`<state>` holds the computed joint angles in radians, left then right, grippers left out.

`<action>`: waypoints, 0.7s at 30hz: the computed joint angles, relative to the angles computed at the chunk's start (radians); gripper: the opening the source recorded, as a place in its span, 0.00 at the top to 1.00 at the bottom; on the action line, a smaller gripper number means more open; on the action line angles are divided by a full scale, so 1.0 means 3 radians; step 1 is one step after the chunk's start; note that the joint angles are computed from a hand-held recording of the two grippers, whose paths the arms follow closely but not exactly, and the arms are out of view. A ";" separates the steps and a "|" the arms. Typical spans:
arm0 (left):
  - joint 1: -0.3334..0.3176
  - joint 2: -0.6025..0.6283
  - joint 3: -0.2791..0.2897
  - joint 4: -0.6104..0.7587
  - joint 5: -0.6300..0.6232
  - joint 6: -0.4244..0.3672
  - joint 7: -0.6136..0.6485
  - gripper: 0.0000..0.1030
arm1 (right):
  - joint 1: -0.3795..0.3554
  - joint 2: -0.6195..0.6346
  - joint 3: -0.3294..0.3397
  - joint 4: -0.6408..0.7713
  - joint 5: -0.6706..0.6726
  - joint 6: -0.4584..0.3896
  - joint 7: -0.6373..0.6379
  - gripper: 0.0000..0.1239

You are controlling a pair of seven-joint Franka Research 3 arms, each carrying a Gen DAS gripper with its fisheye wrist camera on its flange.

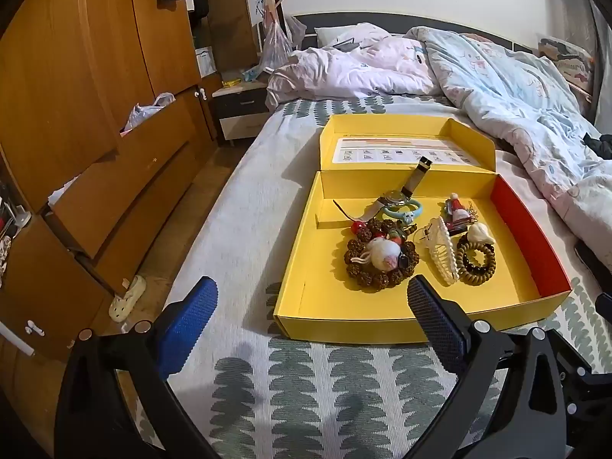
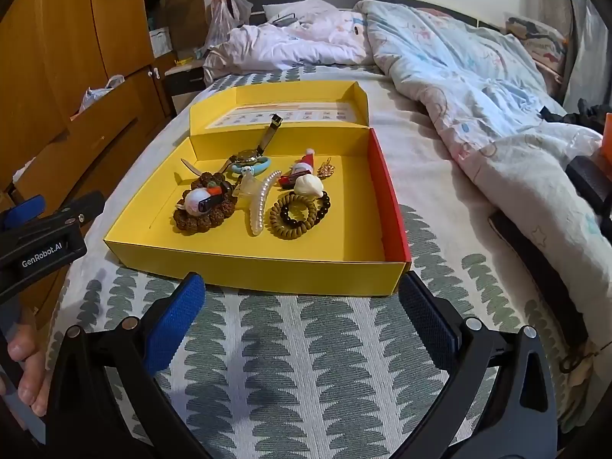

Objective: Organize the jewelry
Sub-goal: 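Move both tools toward the jewelry in the yellow box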

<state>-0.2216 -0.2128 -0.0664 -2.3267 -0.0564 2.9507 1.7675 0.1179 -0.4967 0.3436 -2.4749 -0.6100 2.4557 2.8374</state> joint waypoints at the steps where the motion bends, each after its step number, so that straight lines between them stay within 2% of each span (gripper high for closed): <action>1: 0.0000 0.0001 -0.0001 0.0002 -0.0001 -0.0002 0.0001 0.04 | 0.0001 0.0002 0.0001 0.0000 -0.0001 0.0006 0.0005 0.19; 8: 0.0067 0.0016 -0.0064 0.0017 0.0142 -0.0010 -0.0114 0.04 | 0.0003 -0.0006 0.0005 0.0016 -0.0030 -0.0013 -0.0002 0.19; 12: -0.0034 0.0024 0.0000 -0.0015 0.0021 0.0032 0.0044 0.04 | -0.0004 0.0009 0.0043 0.0027 -0.0085 -0.0055 0.0011 0.19; 16: -0.0156 0.0004 0.0114 -0.0001 -0.0239 -0.0045 0.0292 0.04 | 0.0005 0.0016 0.0033 0.0033 -0.0125 -0.0044 0.0039 0.19; 21: -0.0137 0.0056 0.0104 0.0089 -0.0438 -0.0218 0.0445 0.04 | -0.0019 0.0066 0.0090 0.0098 -0.0278 -0.0155 0.0116 0.19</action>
<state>-0.2626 -0.1958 -0.0353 -2.3001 -0.1878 2.8854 1.9010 0.1121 -0.4770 0.3705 -2.4454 -0.6935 2.4093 2.8721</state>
